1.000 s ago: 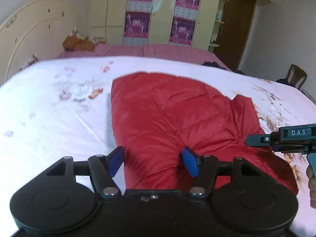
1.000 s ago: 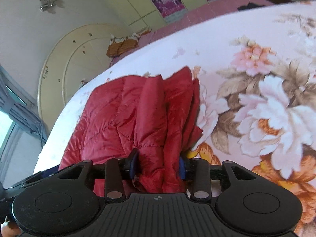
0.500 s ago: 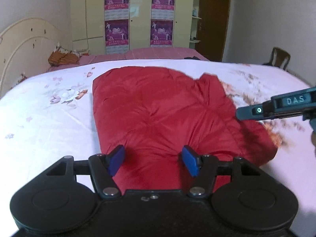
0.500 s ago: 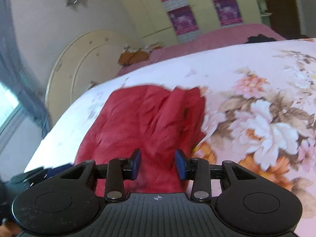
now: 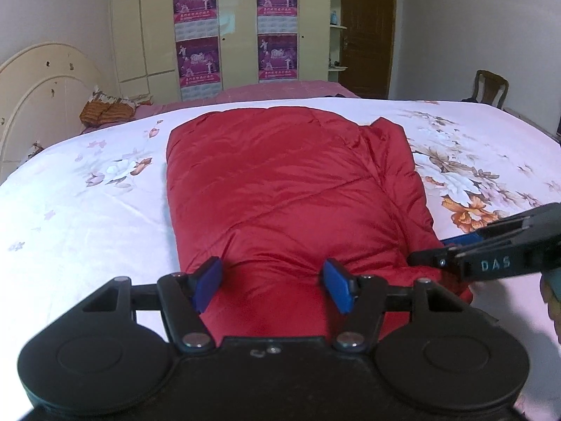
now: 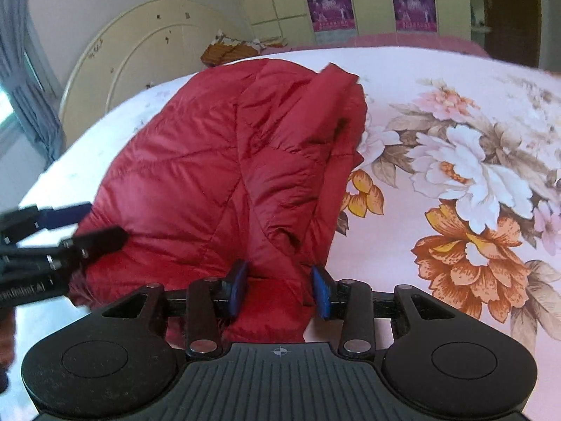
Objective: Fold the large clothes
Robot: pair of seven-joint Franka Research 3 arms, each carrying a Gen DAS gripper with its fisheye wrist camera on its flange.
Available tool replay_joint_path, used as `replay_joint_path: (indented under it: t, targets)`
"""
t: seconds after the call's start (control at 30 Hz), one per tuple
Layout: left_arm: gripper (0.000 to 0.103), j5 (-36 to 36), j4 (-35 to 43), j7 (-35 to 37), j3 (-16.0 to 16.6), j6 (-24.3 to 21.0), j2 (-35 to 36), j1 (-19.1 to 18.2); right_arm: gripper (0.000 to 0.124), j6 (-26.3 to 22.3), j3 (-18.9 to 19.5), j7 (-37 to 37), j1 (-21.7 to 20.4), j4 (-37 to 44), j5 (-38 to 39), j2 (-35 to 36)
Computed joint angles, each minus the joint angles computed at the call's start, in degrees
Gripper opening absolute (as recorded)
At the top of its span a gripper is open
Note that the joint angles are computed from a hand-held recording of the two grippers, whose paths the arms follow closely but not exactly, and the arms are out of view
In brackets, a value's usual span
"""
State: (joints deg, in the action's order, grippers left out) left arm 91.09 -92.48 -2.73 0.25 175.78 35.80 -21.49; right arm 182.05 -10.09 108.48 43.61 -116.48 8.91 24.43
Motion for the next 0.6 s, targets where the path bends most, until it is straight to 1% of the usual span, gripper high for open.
replay_joint_path:
  t: [0.1, 0.17, 0.2, 0.23, 0.3, 0.33, 0.37, 0.4, 0.43, 0.47, 0.5, 0.53, 0.57, 0.6]
  targets:
    - [0.063, -3.9, -0.3, 2.9, -0.3, -2.4, -0.2, -0.6, 0.043, 0.9, 3.3, -1.3, -3.3, 0.2, 1.2, 0.7]
    - [0.063, -7.3, -0.7, 5.0, -0.2, -3.9, -0.6, -1.1, 0.043, -0.8, 2.4, -1.1, -2.5, 0.6, 1.4, 0.4]
    - [0.063, -9.4, -0.9, 6.2, -0.3, -4.7, -0.7, -1.3, 0.043, -1.2, 3.2, -1.3, -3.3, 0.7, 1.5, 0.3]
    - [0.065, -11.5, -1.0, 7.6, -0.3, -5.5, -0.9, -1.5, 0.043, -1.7, 4.9, -1.6, -5.0, 0.8, 2.0, 0.0]
    - [0.069, -13.8, -1.0, 7.8, 0.5, -6.6, -1.0, -2.5, 0.044, -3.1, 10.1, -2.9, -10.3, 1.4, 4.0, -0.4]
    - [0.076, -14.4, -1.1, 7.3, 1.0, -7.0, -1.1, -3.2, 0.048, -3.7, 11.1, -3.0, -11.4, 1.5, 4.6, -0.7]
    - [0.08, -15.5, -1.0, 7.2, 1.2, -7.8, -1.0, -3.6, 0.052, -4.3, 10.2, -2.8, -10.6, 1.5, 4.9, -1.0]
    - [0.084, -16.7, -1.0, 7.1, 1.3, -8.7, -1.0, -4.0, 0.062, -4.8, 7.2, -0.6, -8.1, 1.4, 2.7, -1.2]
    - [0.087, -19.0, -1.0, 8.0, 0.8, -9.7, -1.1, -3.9, 0.074, -5.6, 2.9, 2.2, -4.4, 1.5, 0.3, -1.3]
    - [0.092, -20.6, -1.0, 8.3, 0.6, -10.2, -1.1, -4.0, 0.076, -6.3, 0.4, 5.8, -2.4, 1.5, -3.1, -1.3]
    - [0.095, -21.8, -1.1, 8.6, 0.7, -10.5, -1.2, -4.2, 0.077, -6.3, -0.2, 5.6, -1.8, 1.4, -2.5, -1.5]
    - [0.1, -22.9, -1.2, 8.4, 0.8, -11.3, -1.5, -4.6, 0.077, -6.7, 0.0, 6.6, -2.1, 1.4, -3.2, -1.7]
    - [0.103, -23.6, -1.4, 8.1, 1.0, -11.7, -1.8, -5.0, 0.078, -7.5, -0.9, 8.1, -1.4, 1.5, -4.3, -1.9]
    - [0.103, -24.1, -1.8, 7.6, 1.2, -12.3, -2.2, -5.4, 0.082, -8.5, -2.5, 10.1, 0.0, 1.6, -6.0, -2.1]
